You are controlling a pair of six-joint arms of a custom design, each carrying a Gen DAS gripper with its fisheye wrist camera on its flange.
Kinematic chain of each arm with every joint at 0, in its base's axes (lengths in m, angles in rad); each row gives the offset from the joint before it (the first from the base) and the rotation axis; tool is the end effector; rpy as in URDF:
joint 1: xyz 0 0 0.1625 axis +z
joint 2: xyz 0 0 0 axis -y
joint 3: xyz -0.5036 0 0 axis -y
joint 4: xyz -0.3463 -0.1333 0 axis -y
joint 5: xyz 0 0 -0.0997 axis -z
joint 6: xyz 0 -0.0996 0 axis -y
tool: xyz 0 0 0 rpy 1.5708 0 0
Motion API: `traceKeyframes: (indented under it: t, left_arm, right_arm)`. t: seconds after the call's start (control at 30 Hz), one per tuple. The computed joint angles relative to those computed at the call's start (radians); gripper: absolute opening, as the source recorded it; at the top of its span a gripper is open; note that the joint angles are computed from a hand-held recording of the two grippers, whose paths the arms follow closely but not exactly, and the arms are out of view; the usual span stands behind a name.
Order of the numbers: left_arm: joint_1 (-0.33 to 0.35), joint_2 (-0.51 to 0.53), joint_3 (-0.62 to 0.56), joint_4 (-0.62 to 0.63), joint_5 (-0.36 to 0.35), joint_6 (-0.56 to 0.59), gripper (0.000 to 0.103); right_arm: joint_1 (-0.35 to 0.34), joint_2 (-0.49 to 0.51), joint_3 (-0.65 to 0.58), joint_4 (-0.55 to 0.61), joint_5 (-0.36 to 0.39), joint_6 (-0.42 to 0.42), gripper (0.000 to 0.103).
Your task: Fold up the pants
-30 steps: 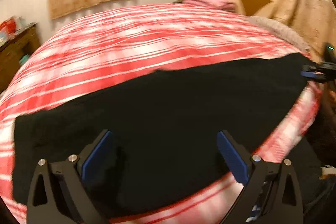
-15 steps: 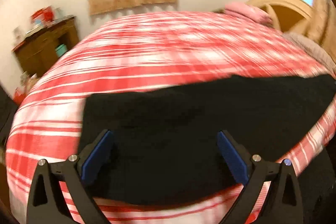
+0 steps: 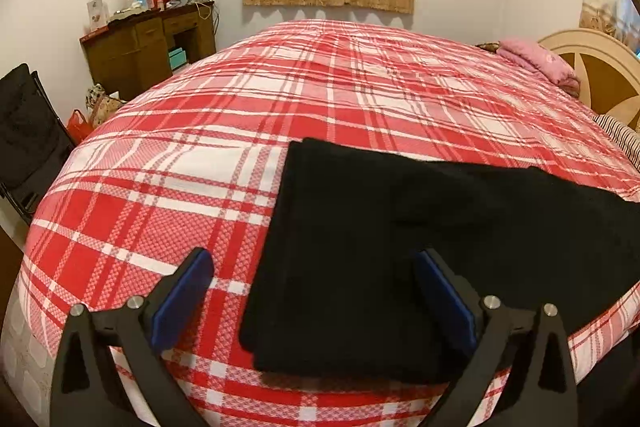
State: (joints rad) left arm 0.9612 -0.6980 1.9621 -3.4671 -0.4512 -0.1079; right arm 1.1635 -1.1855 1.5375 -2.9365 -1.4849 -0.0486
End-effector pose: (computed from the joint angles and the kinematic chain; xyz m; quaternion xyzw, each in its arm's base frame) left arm -0.1587 -0.6167 0.1799 0.0400 0.8211 -0.4238 0.3801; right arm -0.1277 -0.6542 0.5419 -0.1353 -0.8632 0.4809 0.0730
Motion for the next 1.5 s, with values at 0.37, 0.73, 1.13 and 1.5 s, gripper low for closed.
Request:
traceKeyframes:
  t: [0.37,0.73,1.13,1.5]
  left_arm:
    - [0.002,0.021,-0.002,-0.071,0.015,0.051,0.103]
    - [-0.002,0.03,0.002,-0.098,0.025,0.063,0.103]
    - [-0.004,0.041,-0.002,-0.126,0.036,0.079,0.103]
    - [-0.002,0.042,-0.001,-0.126,0.03,0.079,0.103]
  right_arm:
    - [-0.015,0.026,-0.017,0.032,0.05,-0.04,0.047]
    - [-0.052,0.053,-0.039,0.031,0.19,-0.039,0.039]
    - [0.011,0.038,0.02,-0.067,0.222,-0.184,0.013]
    - [0.1,0.069,0.005,0.022,0.276,-0.257,0.012]
